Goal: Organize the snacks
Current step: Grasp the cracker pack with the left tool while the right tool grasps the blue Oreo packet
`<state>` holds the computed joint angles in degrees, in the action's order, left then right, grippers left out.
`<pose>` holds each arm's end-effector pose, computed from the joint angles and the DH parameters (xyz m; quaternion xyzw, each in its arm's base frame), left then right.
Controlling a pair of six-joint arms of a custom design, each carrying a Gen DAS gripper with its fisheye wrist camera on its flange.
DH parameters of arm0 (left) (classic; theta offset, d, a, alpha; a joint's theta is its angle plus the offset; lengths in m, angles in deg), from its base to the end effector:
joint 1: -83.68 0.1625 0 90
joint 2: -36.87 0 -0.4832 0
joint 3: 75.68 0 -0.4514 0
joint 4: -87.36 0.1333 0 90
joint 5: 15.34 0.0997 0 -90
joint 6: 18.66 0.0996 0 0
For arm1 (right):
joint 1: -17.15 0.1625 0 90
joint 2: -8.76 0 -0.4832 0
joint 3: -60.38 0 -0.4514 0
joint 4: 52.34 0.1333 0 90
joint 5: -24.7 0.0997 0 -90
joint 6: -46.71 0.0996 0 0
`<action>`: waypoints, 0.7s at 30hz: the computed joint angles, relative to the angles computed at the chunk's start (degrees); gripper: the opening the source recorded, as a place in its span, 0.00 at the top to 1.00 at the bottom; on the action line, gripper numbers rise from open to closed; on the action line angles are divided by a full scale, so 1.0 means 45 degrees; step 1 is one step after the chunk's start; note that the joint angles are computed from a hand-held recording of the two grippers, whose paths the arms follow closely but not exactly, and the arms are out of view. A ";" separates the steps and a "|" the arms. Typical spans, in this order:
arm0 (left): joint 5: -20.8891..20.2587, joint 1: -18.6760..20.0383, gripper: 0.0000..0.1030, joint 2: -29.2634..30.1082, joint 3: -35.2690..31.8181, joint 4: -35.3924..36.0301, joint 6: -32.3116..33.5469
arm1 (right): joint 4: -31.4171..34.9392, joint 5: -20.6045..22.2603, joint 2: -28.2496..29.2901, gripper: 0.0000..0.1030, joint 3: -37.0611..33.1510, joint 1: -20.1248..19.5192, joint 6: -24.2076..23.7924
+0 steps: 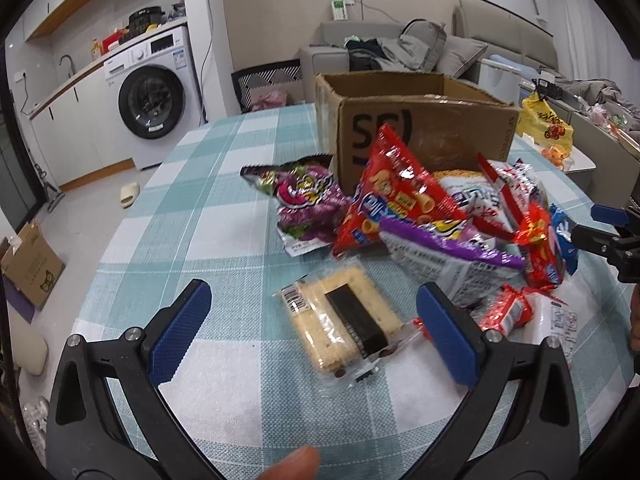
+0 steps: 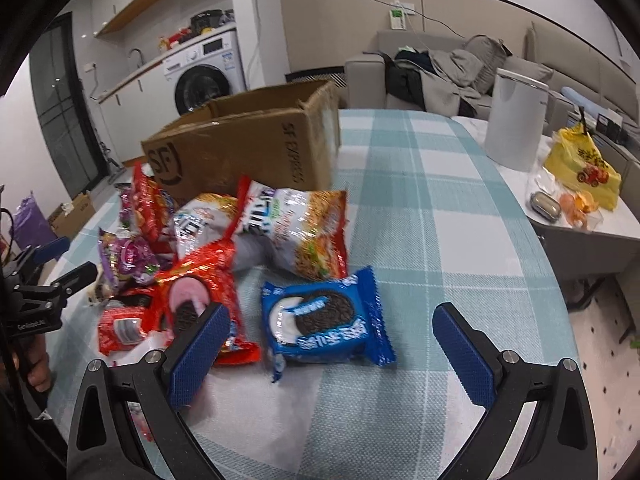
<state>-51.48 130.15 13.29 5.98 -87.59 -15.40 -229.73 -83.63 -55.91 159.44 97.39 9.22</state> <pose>-0.3940 -0.7250 -0.0347 0.2477 0.8377 -0.3461 0.3423 -0.0207 -0.7217 0.3670 0.1427 -0.8748 0.3465 0.3071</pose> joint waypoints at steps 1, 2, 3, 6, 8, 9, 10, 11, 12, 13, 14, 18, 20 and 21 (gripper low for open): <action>-0.0004 0.0037 0.01 -0.0021 -0.0037 0.0205 -0.0189 | 0.0040 -0.0099 0.0021 0.00 -0.0037 -0.0005 0.0013; -0.0050 0.0093 0.01 -0.0043 -0.0081 0.0425 -0.0399 | 0.0104 -0.0176 0.0031 0.00 -0.0064 -0.0013 -0.0019; -0.0106 0.0140 0.01 -0.0051 -0.0136 0.0601 -0.0530 | 0.0166 -0.0289 0.0026 0.00 -0.0068 -0.0006 -0.0061; -0.0315 0.0278 0.01 -0.0046 -0.0339 0.1275 -0.0842 | 0.0469 -0.0691 0.0114 0.00 -0.0202 0.0013 0.0003; -0.0442 0.0352 0.01 -0.0003 -0.0509 0.1797 -0.0947 | 0.0792 -0.0799 0.0155 0.00 -0.0301 0.0004 0.0138; -0.0478 0.0395 0.01 0.0035 -0.0633 0.2118 -0.1072 | 0.0875 -0.0901 0.0192 0.01 -0.0354 0.0011 0.0191; -0.0491 0.0421 0.01 0.0037 -0.0675 0.2337 -0.1214 | 0.0909 -0.0955 0.0215 0.01 -0.0380 0.0016 0.0218; -0.0572 0.0439 0.01 0.0029 -0.0756 0.2749 -0.1500 | 0.0940 -0.0976 0.0229 0.01 -0.0397 0.0013 0.0219; -0.0723 0.0495 0.01 0.0042 -0.0834 0.2882 -0.1572 | 0.0998 -0.1055 0.0260 0.01 -0.0436 0.0022 0.0226; -0.0808 0.0543 0.01 0.0066 -0.0940 0.3095 -0.1694 | 0.1066 -0.1161 0.0284 0.01 -0.0475 0.0037 0.0227; -0.0849 0.0595 0.01 0.0114 -0.1076 0.3282 -0.1812 | 0.1137 -0.1233 0.0310 0.02 -0.0513 0.0043 0.0221; -0.0951 0.0746 0.01 0.0250 -0.1407 0.3699 -0.1957 | 0.1482 -0.1420 0.0474 0.06 -0.0756 0.0066 0.0192; -0.1009 0.0796 0.01 0.0293 -0.1653 0.4352 -0.2395 | 0.1582 -0.1367 0.0531 0.10 -0.0855 0.0055 0.0185; -0.0978 0.0844 0.01 0.0345 -0.1839 0.4786 -0.2648 | 0.1663 -0.1351 0.0572 0.11 -0.0921 0.0054 0.0174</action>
<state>-55.88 133.94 14.84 -2.29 -66.05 -27.31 -222.25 -89.71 -53.33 155.30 97.63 10.01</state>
